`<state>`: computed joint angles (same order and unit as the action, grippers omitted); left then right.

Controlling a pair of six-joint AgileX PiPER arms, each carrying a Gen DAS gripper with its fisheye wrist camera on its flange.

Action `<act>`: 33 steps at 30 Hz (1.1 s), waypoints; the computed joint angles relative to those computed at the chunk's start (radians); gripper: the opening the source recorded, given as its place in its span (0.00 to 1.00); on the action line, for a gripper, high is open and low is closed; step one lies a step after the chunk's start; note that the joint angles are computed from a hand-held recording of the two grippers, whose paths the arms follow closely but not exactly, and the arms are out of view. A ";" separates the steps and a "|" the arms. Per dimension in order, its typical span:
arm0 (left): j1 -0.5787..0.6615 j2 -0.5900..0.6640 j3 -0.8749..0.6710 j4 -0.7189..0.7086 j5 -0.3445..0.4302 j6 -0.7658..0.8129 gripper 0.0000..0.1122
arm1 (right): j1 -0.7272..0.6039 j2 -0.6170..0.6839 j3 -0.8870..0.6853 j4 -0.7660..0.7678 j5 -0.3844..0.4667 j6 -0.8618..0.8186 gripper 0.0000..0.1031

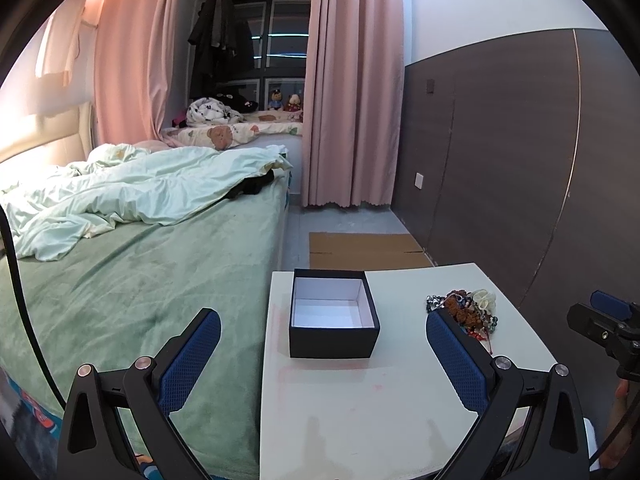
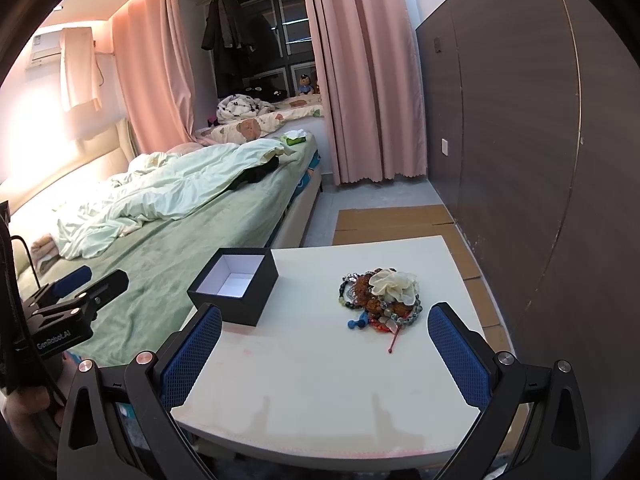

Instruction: Organize jewelry

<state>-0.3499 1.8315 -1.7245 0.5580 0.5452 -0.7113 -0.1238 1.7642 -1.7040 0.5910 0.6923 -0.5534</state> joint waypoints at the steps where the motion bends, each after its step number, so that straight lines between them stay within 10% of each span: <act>1: -0.001 0.002 -0.003 0.002 0.002 -0.001 0.91 | 0.000 0.000 -0.001 -0.001 0.001 0.000 1.00; 33: -0.019 0.026 -0.038 -0.068 0.045 0.083 0.91 | 0.011 0.029 -0.035 -0.088 0.022 0.081 1.00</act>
<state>-0.3686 1.8572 -1.7630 0.4897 0.5904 -0.6279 -0.1125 1.7932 -1.7393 0.5026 0.7141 -0.4726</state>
